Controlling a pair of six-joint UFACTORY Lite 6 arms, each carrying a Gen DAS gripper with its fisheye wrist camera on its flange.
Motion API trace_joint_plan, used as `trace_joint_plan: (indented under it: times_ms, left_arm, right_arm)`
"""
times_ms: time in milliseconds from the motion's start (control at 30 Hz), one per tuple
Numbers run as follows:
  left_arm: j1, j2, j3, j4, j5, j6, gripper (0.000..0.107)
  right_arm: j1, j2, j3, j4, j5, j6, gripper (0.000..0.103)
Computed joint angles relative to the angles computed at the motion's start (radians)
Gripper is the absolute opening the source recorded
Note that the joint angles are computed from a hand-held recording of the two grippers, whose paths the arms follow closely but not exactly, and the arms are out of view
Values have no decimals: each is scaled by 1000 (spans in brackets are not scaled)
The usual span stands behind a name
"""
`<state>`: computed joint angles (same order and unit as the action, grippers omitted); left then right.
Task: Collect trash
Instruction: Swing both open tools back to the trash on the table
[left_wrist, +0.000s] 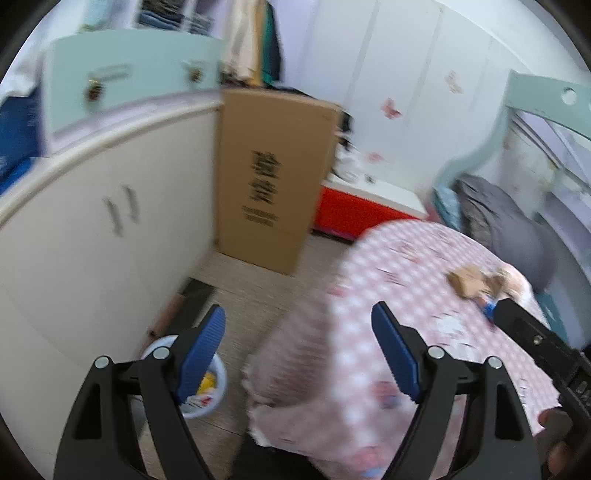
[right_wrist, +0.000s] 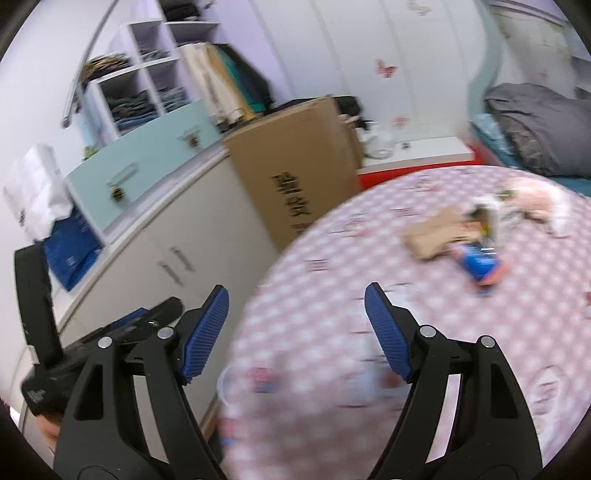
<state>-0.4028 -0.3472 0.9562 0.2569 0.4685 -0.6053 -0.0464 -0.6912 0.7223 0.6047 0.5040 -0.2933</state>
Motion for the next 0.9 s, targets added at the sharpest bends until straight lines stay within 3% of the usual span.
trace_joint_plan:
  times_ms: [167,400,533,633,733,900]
  left_arm:
    - [-218,182,126,259,2,-287,79]
    - [-306,477,375,202,-28,-225,79]
    - [-354,650,550,242,-28,-238,79]
    - [-379,827,753,213,24,-156,80]
    - [-380,1012,989,115,87,-18,80]
    - [-370,1219,1283,30,167,45,79]
  right_arm:
    - [-397,51,-11,257,166,-418,75]
    - [-653,272,61,374,175,-666,75]
    - [-733,380,112,469,179,-738,75]
    - [-761,437,139,507,183,-764,75]
    - [-763,495,179,510,178,-768,75]
    - [-730,531,212,486,159,-753,75]
